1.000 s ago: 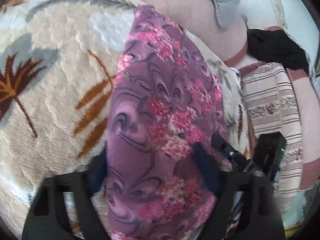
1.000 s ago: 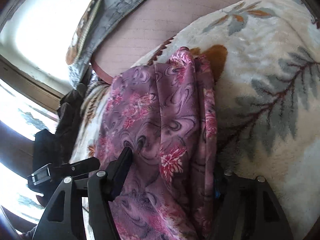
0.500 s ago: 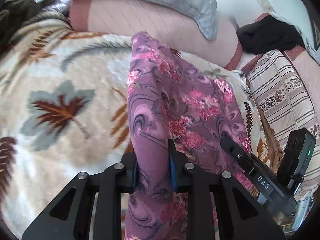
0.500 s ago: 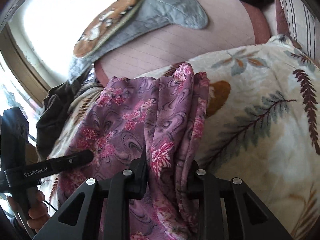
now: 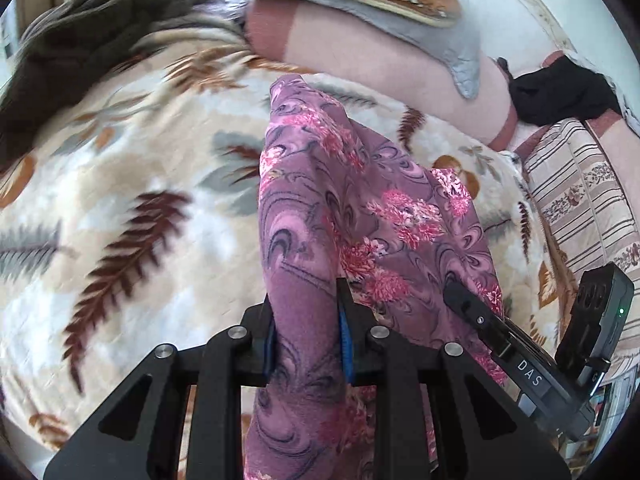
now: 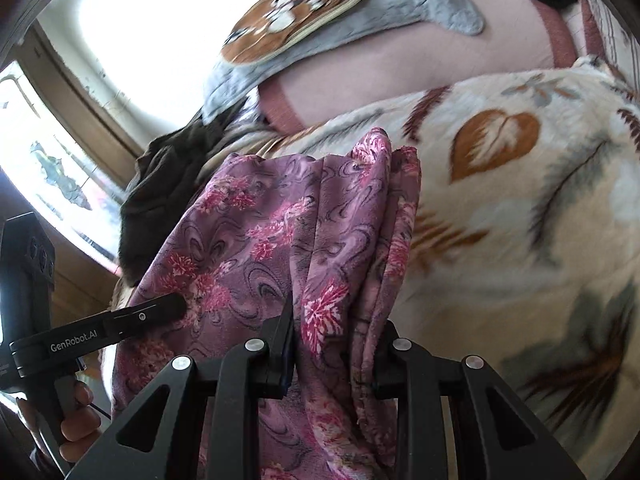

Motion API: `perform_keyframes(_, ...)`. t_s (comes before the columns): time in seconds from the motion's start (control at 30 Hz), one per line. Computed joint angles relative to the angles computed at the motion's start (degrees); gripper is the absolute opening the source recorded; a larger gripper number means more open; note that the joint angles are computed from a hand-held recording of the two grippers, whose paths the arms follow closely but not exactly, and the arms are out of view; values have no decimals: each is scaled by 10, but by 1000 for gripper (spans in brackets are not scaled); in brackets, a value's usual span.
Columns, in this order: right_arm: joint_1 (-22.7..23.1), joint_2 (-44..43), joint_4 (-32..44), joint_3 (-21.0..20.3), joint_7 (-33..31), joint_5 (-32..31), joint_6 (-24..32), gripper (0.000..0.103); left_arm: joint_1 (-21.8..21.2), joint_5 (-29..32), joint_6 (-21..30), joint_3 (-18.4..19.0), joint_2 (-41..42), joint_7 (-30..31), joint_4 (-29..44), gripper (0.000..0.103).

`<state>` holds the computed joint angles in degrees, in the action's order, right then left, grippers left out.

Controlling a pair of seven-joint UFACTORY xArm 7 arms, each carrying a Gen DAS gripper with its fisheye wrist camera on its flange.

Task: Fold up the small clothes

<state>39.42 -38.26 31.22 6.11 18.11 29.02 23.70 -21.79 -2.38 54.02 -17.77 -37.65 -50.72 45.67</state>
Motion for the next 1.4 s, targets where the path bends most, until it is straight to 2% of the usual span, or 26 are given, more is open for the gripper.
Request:
perform_keyframes(0.13, 39, 13, -29, 17, 19, 28, -14, 28, -20, -29, 25, 15, -69, -1, -78, 26)
perform_keyframes(0.17, 42, 24, -30, 18, 24, 27, -2, 31, -23, -41, 42, 19, -77, -4, -99, 28)
perform_keyframes(0.2, 45, 26, -39, 22, 29, 32, -9, 38, -27, -49, 45, 23, -85, -4, -117, 34)
perform_keyframes(0.23, 51, 17, -51, 19, 30, 44, -29, 39, -34, -63, 23, 33, -117, 1, -150, 40)
perform_keyframes(0.3, 60, 6, -51, -9, 24, 56, -14, 40, -34, -72, 22, 42, -151, 3, -166, 44)
perform_keyframes(0.37, 16, -6, -43, 4, 46, 25, 6, 41, -24, -69, 17, 47, -168, 10, -162, 43)
perform_keyframes(0.4, -19, -15, -38, 25, 73, -1, 10, 43, -15, -61, 13, 44, -167, 15, -153, 43)
perform_keyframes(0.43, -32, -18, -36, 31, 85, -11, -6, 43, -7, -55, 3, 42, -159, 20, -143, 43)
perform_keyframes(0.53, -18, 21, -10, 16, 70, -22, -42, 43, 3, -54, -40, 49, -101, 47, -111, 44)
perform_keyframes(0.67, -40, 105, 45, 27, 77, -57, -27, 43, 21, -31, -61, 38, 4, 69, -63, 45)
perform_keyframes(0.7, -40, 127, 56, 23, 75, -54, -18, 41, 21, -29, -60, 38, 19, 72, -58, 45)
perform_keyframes(0.73, -38, 137, 59, 18, 67, -49, -15, 29, 30, -27, -57, 33, 40, 76, -49, 45)
perform_keyframes(0.77, -28, 149, 65, 8, 39, -39, -22, 5, 23, -22, -53, 41, 36, 76, -52, 45)
perform_keyframes(0.83, -49, 147, 61, 29, 34, -64, -45, 4, 24, -12, -69, 40, 32, 81, -65, 46)
perform_keyframes(0.9, -51, 151, 54, 27, 43, -57, -47, 4, 27, -4, -84, 39, 33, 84, -78, 51)
perform_keyframes(0.93, -33, 170, 58, 8, 23, -32, -40, 3, 30, 3, -84, 36, 41, 82, -80, 56)
perform_keyframes(0.97, -27, 178, 57, 3, 7, -18, -48, 1, 38, 20, -71, 28, 54, 77, -74, 71)
perform_keyframes(1.03, -33, 170, 60, 6, 3, -13, -41, 3, 30, 4, -67, 47, 60, 86, -79, 74)
perform_keyframes(1.1, -38, 135, 49, 8, 5, 0, -30, 13, 19, -29, -66, 70, 27, 97, -94, 72)
perform_keyframes(1.17, 30, 91, 23, -45, -75, 72, -52, 13, 13, -37, -57, 72, -25, 105, -111, 72)
perform_keyframes(1.2, 52, 63, 8, -56, -109, 92, -55, 13, 12, -34, -51, 65, -48, 105, -118, 72)
perform_keyframes(1.3, 61, 18, -29, -30, -135, 79, -53, 12, 12, -15, -28, 29, -94, 91, -138, 72)
perform_keyframes(1.33, 35, 23, -31, -1, -114, 47, -30, 10, 14, -8, -17, 16, -91, 85, -140, 72)
perform_keyframes(1.37, 8, 34, -32, 31, -88, 5, -10, 3, 14, 0, -6, 6, -78, 81, -141, 75)
perform_keyframes(1.4, 1, 34, -40, 44, -86, -13, -15, 2, 11, 2, -8, 3, -72, 79, -147, 75)
